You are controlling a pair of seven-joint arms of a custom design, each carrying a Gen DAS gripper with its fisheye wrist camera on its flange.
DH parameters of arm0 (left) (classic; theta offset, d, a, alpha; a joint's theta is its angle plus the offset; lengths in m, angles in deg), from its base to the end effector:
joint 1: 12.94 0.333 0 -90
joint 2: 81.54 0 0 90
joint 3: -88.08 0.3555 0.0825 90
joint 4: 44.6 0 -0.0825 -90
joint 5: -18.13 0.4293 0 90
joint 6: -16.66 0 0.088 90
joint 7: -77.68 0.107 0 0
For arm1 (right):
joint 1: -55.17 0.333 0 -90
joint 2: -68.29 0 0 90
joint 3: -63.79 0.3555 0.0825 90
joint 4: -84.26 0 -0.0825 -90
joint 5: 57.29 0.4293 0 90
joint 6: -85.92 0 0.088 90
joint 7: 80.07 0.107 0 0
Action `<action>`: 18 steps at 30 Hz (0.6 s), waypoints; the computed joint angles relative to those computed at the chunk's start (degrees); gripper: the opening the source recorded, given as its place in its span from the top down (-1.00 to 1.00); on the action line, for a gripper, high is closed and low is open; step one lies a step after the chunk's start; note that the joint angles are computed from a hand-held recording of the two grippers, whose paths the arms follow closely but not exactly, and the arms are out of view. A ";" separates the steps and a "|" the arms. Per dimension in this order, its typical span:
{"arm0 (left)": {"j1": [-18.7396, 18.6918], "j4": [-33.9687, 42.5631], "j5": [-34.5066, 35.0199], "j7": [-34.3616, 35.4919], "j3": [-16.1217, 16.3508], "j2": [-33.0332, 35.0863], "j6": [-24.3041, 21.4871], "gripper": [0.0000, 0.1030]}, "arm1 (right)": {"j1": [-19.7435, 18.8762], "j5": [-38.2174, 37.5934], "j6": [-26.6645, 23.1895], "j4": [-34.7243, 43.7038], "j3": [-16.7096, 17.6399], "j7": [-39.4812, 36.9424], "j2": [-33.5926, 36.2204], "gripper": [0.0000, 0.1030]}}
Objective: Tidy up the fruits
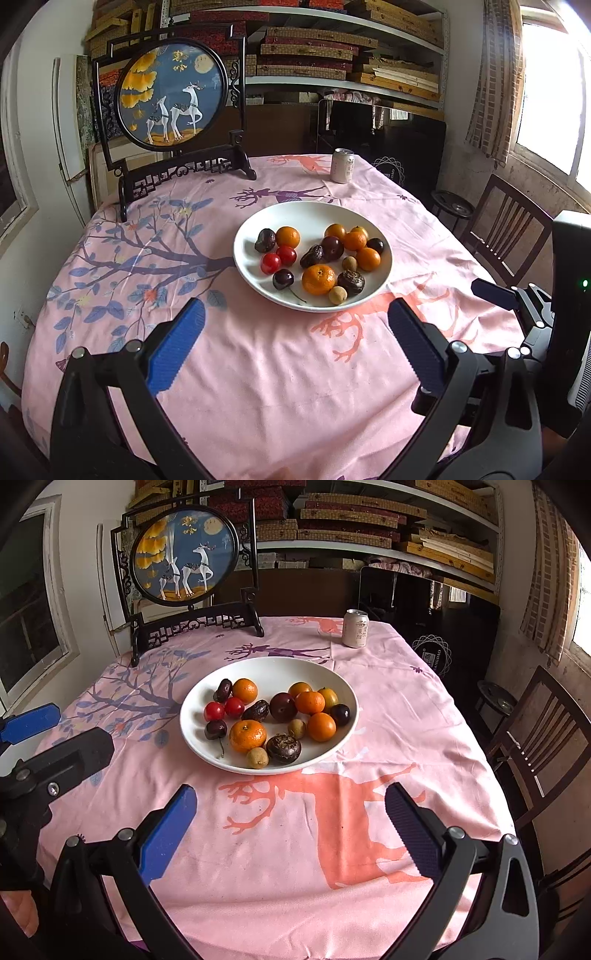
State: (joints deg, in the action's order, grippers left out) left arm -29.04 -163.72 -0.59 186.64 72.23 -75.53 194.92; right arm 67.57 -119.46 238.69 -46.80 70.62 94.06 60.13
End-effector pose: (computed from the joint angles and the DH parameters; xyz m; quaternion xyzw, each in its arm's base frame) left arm 0.5715 -0.3175 0.5026 -0.4359 0.7794 -0.4009 0.2044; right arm 0.5176 0.2097 0.4696 -0.5543 0.7217 -0.3259 0.2565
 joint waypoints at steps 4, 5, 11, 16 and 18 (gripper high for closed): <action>-0.03 0.02 0.09 -0.38 0.12 -0.25 -0.82 -0.96 | 0.11 -0.41 -0.15 -0.24 0.27 0.39 -0.43 -0.97; -0.04 0.12 0.15 -0.30 0.13 -0.20 -1.07 -0.96 | 0.13 -0.48 -0.18 -0.24 0.30 0.41 -0.45 -0.97; -1.17 0.06 3.87 -3.17 1.47 0.15 -0.65 -0.96 | 0.29 -0.29 -0.20 -0.14 0.37 -0.11 -0.41 -0.97; -1.93 0.25 7.11 -6.29 2.66 0.59 -0.06 -0.96 | 0.34 -0.06 -0.12 -0.06 0.31 -0.21 -0.26 -0.97; -1.95 0.58 7.89 -7.36 2.95 0.86 -0.51 -0.96 | 0.38 0.16 0.07 0.07 0.26 -0.33 -0.03 -0.97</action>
